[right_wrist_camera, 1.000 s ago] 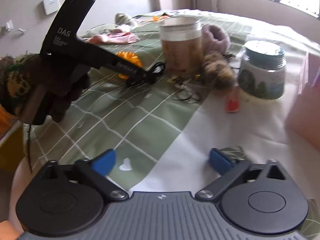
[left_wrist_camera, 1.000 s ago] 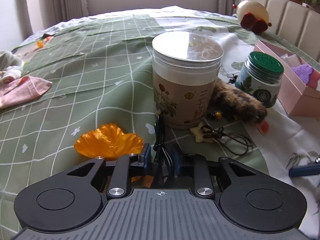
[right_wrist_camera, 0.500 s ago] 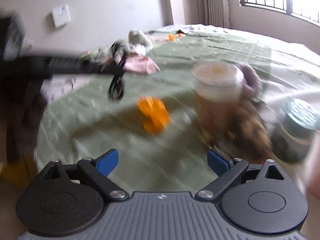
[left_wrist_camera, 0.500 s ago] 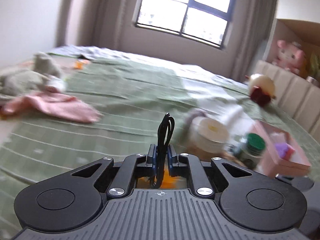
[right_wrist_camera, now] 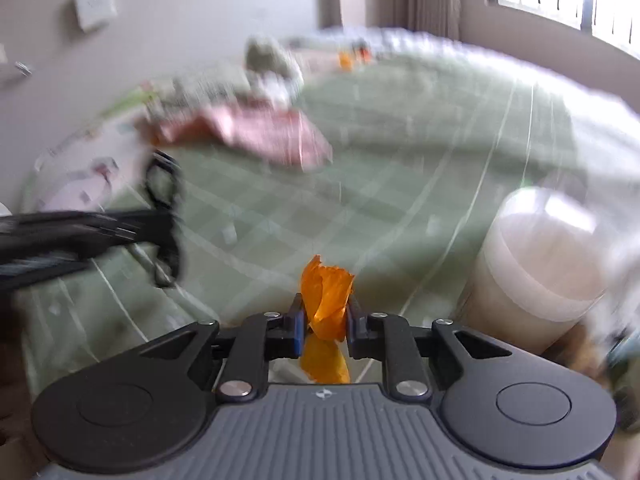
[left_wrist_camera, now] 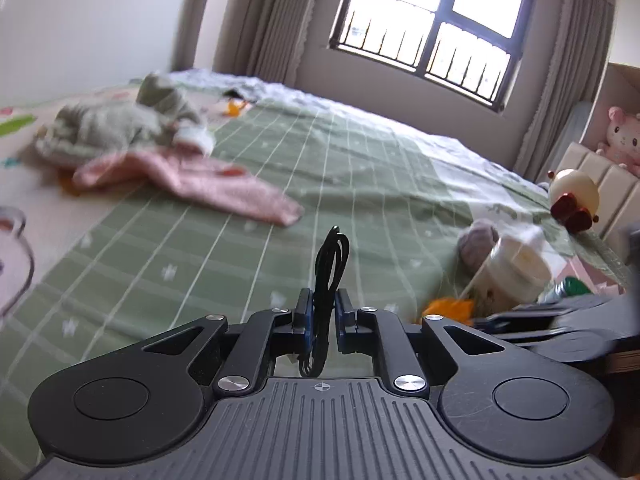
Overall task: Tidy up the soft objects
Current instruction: 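Lift the black cord with the left tool while the right tool grasps the orange flower, then carry cord and orange flower over the pink box and open both tools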
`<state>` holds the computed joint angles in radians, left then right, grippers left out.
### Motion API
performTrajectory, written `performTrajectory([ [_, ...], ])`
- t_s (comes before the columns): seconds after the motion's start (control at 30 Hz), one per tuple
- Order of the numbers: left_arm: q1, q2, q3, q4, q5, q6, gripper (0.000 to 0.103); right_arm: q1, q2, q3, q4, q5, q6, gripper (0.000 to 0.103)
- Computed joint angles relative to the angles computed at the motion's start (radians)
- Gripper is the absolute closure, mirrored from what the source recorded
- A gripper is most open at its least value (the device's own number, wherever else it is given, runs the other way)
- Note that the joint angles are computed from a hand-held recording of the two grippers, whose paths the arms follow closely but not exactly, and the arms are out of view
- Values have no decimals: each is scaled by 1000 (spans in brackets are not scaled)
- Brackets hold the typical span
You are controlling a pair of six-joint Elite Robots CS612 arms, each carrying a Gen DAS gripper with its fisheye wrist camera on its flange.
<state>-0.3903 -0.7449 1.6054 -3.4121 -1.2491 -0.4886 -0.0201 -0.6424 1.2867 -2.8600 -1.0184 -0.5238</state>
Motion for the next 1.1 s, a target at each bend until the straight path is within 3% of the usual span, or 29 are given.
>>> performTrajectory([
  [0.17,-9,13,-121,24,-16,82,90,-53,-61,10,-150,44,76,84],
  [0.37,-53,64,-303,86,-63,177,90,-132,-92,4,-311,-55,139,84],
  [0.5,-94,119,-438,167,-143,205,90,-194,-97,-6,-364,-110,177,84],
  [0.63,-141,181,-561,263,-238,257,90,-255,-88,-21,-365,-151,206,84],
  [0.8,-182,279,-733,412,-366,264,90,-307,-55,-28,-332,-199,196,84],
  [0.97,-211,385,-914,578,-428,315,90,-323,-7,-56,-273,-234,169,84],
  [1.1,-218,465,-1065,788,-470,357,89,-327,26,-81,-203,-223,148,84],
])
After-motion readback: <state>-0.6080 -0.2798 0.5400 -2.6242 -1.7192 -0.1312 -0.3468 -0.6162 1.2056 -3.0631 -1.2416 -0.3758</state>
